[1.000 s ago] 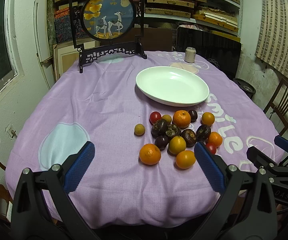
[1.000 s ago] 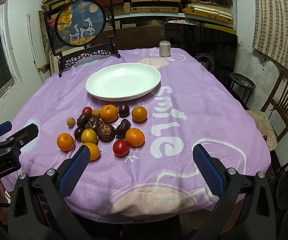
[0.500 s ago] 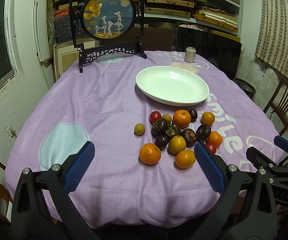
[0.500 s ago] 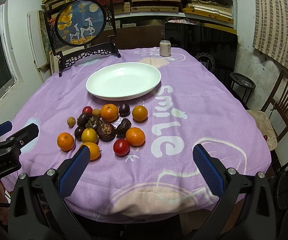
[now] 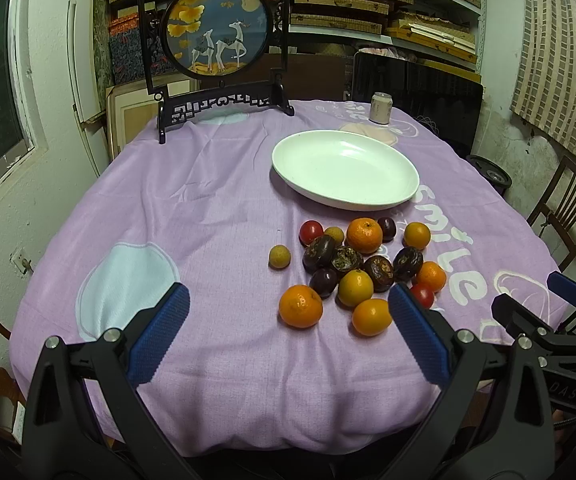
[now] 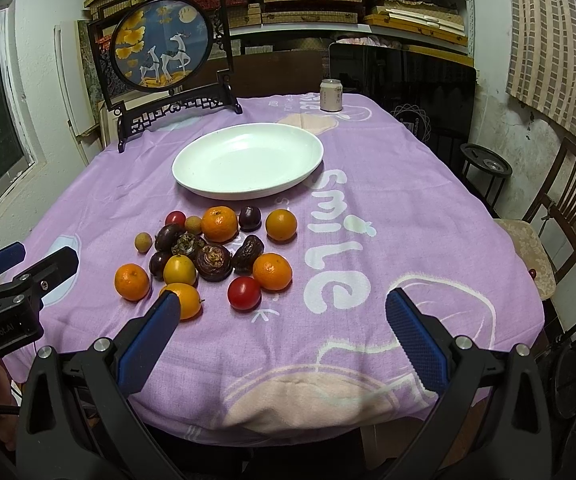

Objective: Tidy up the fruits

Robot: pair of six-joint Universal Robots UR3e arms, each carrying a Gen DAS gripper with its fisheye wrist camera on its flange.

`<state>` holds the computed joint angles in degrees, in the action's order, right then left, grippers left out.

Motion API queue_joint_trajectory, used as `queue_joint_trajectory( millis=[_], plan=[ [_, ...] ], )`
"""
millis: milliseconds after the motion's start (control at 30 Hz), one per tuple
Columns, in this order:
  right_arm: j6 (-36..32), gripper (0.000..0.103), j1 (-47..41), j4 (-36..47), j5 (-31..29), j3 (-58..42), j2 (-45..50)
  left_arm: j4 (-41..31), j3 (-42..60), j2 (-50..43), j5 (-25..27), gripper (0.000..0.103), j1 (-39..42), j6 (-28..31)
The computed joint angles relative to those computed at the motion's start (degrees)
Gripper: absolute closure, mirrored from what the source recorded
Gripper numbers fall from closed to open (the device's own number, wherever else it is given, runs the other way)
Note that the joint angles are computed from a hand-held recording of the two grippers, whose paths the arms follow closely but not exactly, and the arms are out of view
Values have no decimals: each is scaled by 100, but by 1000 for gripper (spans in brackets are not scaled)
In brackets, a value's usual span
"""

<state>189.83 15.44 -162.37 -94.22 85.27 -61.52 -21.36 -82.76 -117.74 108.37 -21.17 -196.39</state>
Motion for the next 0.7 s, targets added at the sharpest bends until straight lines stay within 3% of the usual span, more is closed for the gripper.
queue_joint_trajectory(
  millis=[300, 400, 467, 500, 567, 700],
  plan=[
    [-62, 1, 34, -173, 12, 125, 71, 149, -162, 24, -64, 2, 92, 91],
    [-473, 1, -148, -420, 494, 237, 173, 278, -435, 127, -167, 2, 239, 160],
    [-802, 2, -319, -896, 871, 565, 248, 747, -993, 104, -268, 2, 414, 213],
    [-887, 5, -413, -1148, 1018, 694, 305, 817, -1044, 83, -266, 2, 431, 244],
    [-921, 30, -549, -988, 1244, 550, 430, 826, -1209, 72, -285, 2, 542, 241],
    [-1051, 43, -692, -157, 1817, -335, 961, 663, -1233, 48, -522, 2, 673, 241]
  ],
)
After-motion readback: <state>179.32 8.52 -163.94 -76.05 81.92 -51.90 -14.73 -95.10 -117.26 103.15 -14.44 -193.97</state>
